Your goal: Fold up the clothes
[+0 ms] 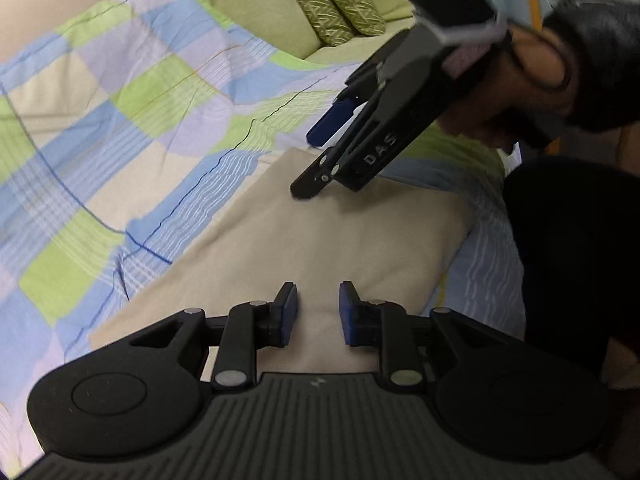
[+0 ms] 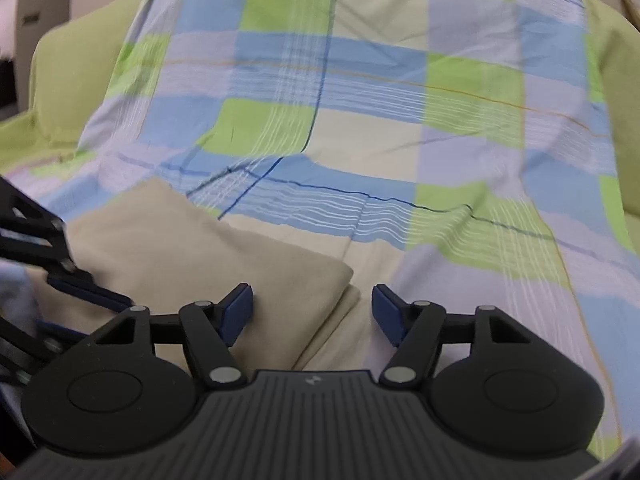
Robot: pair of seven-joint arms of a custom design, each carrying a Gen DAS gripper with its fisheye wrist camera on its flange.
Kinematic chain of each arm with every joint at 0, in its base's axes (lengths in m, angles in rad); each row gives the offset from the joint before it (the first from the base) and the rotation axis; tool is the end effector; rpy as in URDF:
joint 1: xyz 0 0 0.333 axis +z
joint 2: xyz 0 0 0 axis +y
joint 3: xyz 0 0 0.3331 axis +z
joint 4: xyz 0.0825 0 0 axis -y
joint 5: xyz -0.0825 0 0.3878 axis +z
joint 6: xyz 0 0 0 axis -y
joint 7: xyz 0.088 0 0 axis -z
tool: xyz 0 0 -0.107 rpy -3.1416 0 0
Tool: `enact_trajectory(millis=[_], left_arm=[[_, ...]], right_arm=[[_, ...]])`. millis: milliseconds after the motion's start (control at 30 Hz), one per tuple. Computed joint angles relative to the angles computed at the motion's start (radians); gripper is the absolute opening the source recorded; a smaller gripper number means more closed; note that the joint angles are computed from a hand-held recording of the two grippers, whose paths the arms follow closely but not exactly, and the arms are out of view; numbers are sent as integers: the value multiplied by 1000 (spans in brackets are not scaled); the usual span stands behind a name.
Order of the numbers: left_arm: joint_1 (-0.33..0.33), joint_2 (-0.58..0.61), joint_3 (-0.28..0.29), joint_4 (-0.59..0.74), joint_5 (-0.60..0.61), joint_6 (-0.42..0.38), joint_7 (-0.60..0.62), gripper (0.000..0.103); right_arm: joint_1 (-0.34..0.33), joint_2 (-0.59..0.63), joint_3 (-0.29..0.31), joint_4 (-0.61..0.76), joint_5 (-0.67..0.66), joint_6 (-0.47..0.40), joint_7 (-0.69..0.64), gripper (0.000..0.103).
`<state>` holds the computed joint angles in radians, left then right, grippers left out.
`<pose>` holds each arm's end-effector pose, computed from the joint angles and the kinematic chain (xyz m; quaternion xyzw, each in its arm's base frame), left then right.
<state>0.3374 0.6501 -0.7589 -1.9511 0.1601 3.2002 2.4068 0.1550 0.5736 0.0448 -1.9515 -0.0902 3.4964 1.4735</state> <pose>0.6407 -0.2259 0.3250 -0.1956 0.8912 -0.3354 0.2346 0.6645 0.1411 0.3119 -0.7316 0.4966 -0.3105 0.3488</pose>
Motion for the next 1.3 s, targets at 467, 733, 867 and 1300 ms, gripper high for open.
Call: enact_trajectory(millis=[467,733,867,1300], left_arm=[[-82,32,77,75,-39,2,-67,34],[-72,38,72,59,-13,31,-118,33],[-48,55,44,73,-16,8,-136,33],[-44,-26,65,-9,0,70,-158,37]], right_arm=[[-245,47,216,29,-224,-2,317,34],[-136,24,112,19,-167,6,293,20],[-132,29,103,21,-122,-7,298,18],[-68,-122,58,-149,-21,51,280,20]])
